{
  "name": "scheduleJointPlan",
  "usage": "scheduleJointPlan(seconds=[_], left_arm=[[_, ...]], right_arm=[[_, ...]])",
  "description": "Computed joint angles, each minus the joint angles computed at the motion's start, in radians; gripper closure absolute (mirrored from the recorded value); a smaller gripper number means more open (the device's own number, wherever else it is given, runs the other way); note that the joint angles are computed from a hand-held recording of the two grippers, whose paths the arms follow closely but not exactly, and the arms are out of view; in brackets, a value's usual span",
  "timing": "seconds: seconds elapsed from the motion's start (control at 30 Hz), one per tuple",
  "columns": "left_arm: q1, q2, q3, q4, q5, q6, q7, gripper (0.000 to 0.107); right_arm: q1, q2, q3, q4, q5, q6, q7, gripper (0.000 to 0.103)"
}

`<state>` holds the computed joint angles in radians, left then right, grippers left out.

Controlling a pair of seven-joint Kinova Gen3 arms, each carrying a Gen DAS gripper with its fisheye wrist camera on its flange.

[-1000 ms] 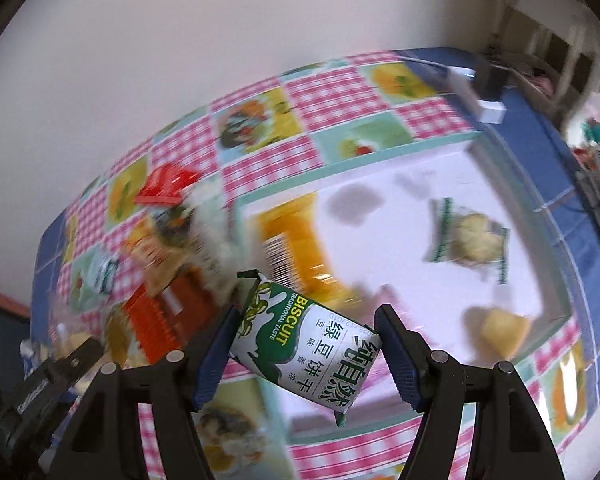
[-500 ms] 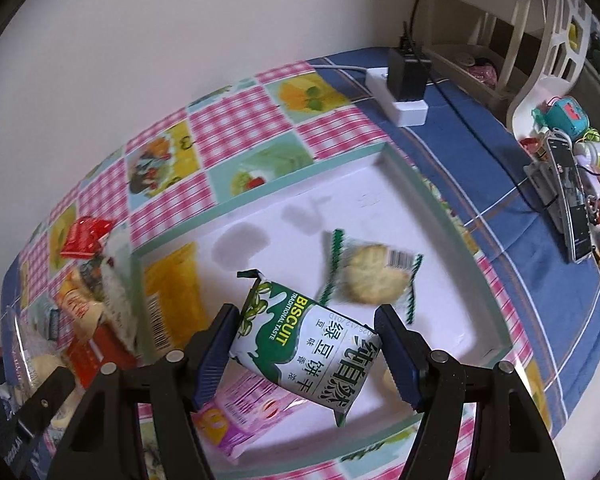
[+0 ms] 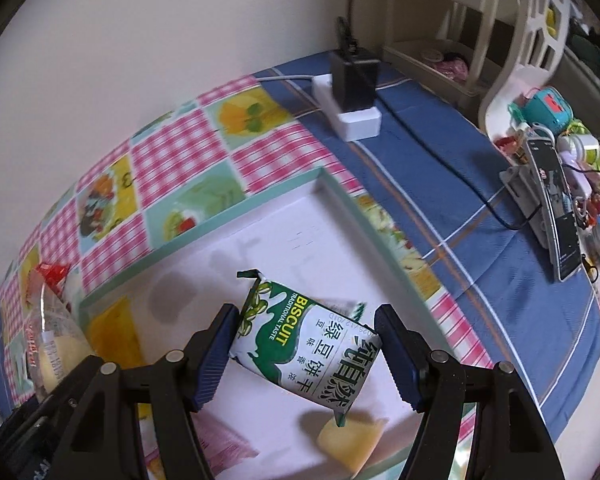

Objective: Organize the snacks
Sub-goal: 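Carry the bun pack and BISCUIT pack over the white tray and open both tools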

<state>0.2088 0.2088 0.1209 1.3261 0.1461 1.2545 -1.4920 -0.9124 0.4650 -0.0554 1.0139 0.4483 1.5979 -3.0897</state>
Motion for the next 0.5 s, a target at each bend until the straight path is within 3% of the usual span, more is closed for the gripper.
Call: scheduleJointPlan(seconds=[0.5], left_arm=[[0.054,0.082,0.01,-0.043,-0.019,-0.003,0.073,0.05]], right_arm=[[0.047,-0.041,-0.016,0.091,-0.02,-0.049,-0.037,0.03]])
